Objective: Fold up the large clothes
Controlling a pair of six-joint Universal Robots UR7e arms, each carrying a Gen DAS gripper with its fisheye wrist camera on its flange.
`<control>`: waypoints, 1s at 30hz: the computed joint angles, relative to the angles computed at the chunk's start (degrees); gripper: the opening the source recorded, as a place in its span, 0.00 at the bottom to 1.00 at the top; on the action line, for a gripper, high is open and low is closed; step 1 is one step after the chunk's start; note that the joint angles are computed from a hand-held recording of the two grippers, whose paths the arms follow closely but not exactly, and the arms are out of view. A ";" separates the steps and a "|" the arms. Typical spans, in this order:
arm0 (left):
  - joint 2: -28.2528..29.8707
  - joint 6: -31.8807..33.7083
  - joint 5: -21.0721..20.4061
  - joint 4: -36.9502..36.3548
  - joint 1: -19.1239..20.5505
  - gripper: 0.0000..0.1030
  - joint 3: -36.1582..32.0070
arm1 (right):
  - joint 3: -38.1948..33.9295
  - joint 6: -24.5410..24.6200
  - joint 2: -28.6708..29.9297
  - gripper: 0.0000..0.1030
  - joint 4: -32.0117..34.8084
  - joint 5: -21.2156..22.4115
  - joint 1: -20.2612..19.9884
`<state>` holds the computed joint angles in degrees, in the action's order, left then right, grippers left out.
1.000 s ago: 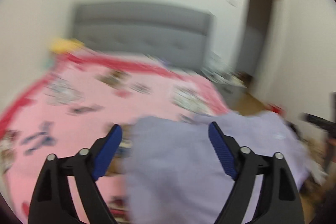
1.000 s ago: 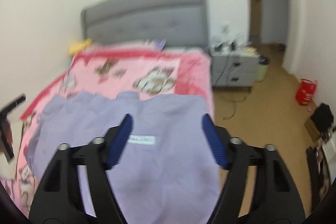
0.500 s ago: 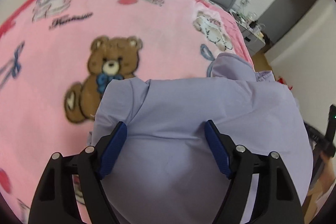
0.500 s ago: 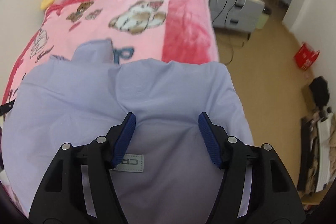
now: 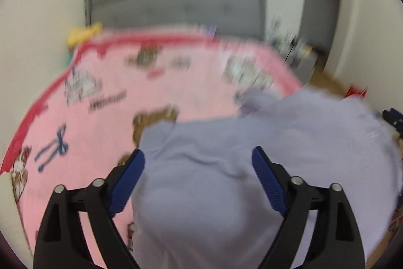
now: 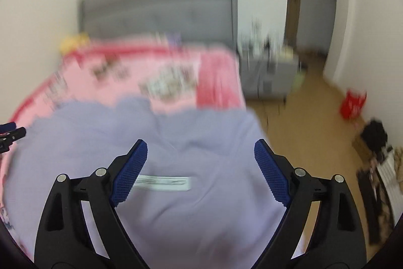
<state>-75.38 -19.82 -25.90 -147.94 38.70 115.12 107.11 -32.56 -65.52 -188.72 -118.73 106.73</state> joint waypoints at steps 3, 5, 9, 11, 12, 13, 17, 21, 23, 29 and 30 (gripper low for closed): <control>-2.58 3.07 3.08 -10.91 -7.08 0.91 7.64 | 6.52 -4.34 -3.55 0.88 -5.24 1.25 1.53; -3.67 -0.67 4.11 -8.09 -9.46 0.92 10.47 | 10.01 -8.06 -4.27 0.88 -9.49 -0.27 2.18; -3.60 -2.00 6.25 -8.17 -10.99 0.92 17.10 | 16.06 -10.96 -6.06 0.89 -12.64 -2.15 0.66; -4.42 -6.14 3.14 -4.13 -9.36 0.92 17.69 | 17.65 -10.90 -6.31 0.92 -11.90 -2.59 -0.82; -4.35 -6.95 1.13 -4.21 -8.09 0.93 17.66 | 18.08 -11.81 -5.77 0.92 -11.93 -2.85 -1.60; -4.18 -7.42 -0.67 -4.45 -7.00 0.94 17.34 | 18.16 -11.87 -5.55 0.92 -10.94 -3.08 -1.98; -2.78 -4.17 -4.38 -10.53 -4.28 0.96 18.15 | 15.02 -5.94 -3.58 0.92 -2.08 -7.68 -2.79; -3.53 -3.55 -4.86 -9.46 -4.24 0.96 18.50 | 13.68 -3.25 -3.71 0.92 3.15 -10.97 -2.05; -4.43 -6.12 -4.84 -5.09 -4.54 0.96 17.51 | 12.58 -0.65 -4.01 0.92 6.89 -13.39 -0.91; -8.68 -26.52 0.12 20.95 -8.88 0.96 13.30 | 11.66 10.98 -6.82 0.92 10.78 -19.48 4.12; -9.66 -30.78 1.74 26.30 -10.22 0.96 12.55 | 12.89 9.79 -7.06 0.92 4.94 -19.88 5.73</control>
<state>-85.04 -50.60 -24.16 -121.64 28.48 127.67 120.00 -22.77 -72.58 -183.78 -138.61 112.46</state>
